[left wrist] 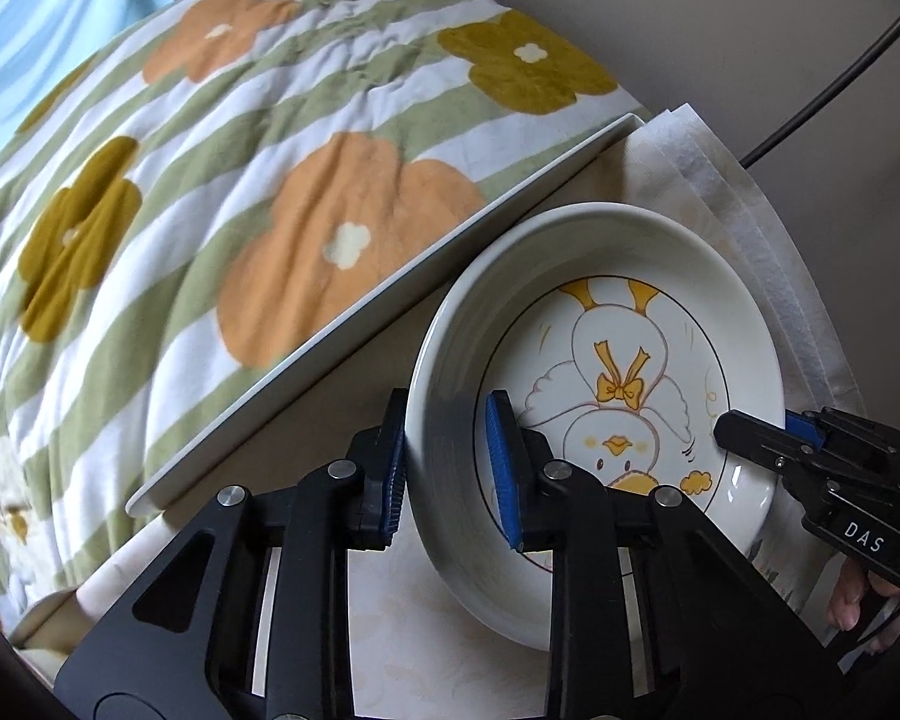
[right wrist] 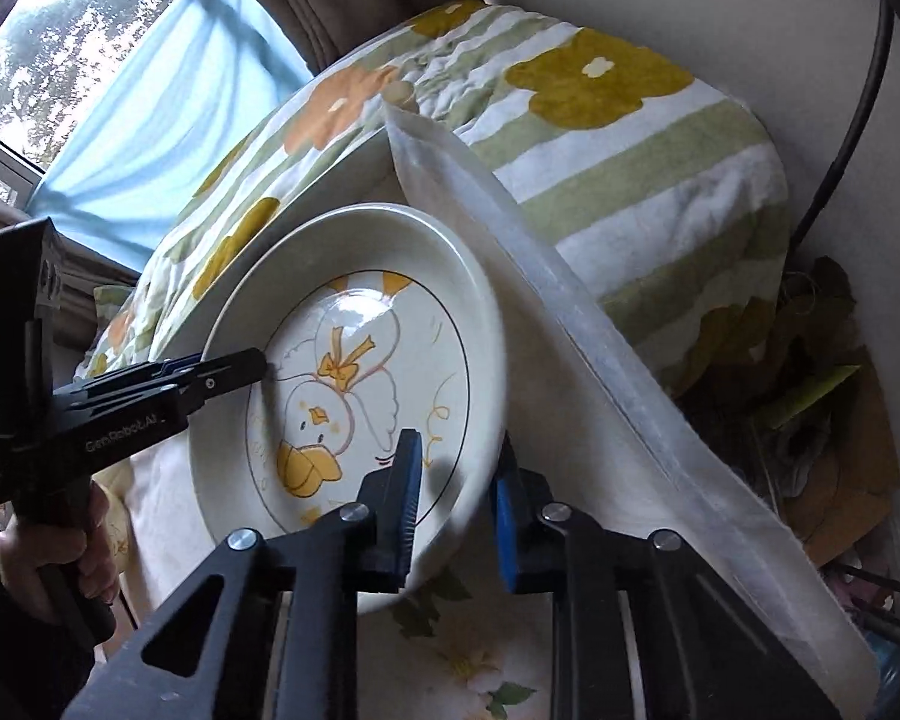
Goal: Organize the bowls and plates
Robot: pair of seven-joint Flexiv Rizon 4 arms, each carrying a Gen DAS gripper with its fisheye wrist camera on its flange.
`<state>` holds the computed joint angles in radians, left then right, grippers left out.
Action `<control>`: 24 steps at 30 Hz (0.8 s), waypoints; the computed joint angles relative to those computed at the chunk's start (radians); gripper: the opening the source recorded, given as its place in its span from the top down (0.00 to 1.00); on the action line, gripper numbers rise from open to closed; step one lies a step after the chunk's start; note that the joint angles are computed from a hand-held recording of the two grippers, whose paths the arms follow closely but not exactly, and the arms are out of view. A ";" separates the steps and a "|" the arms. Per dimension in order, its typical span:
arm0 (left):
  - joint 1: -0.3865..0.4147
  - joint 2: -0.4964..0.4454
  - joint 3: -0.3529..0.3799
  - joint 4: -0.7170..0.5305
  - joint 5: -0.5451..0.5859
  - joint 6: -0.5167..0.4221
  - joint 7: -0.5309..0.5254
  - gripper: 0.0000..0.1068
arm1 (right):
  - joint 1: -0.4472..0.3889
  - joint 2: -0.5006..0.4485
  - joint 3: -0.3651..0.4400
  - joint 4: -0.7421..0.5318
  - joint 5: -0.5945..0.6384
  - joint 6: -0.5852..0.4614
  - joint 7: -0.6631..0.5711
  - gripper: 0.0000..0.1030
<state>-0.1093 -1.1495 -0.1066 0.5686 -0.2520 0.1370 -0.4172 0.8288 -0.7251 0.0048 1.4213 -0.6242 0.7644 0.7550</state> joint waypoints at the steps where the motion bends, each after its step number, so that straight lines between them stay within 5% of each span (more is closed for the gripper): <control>1: 0.001 0.003 0.000 0.003 0.000 0.000 0.003 0.79 | -0.002 0.000 -0.001 0.003 0.000 0.005 0.001 0.81; 12: 0.009 0.027 -0.003 0.022 -0.004 -0.010 -0.007 0.79 | -0.003 0.015 0.005 0.004 0.000 -0.017 -0.027 0.81; 24: 0.087 0.219 -0.023 0.247 -0.067 0.056 0.002 0.79 | 0.006 0.060 0.023 -0.038 -0.031 -0.070 -0.127 0.81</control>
<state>-0.0228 -0.9303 -0.1297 0.8152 -0.3190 0.1931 -0.4152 0.8352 -0.6648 0.0283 1.3834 -0.6550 0.6947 0.6280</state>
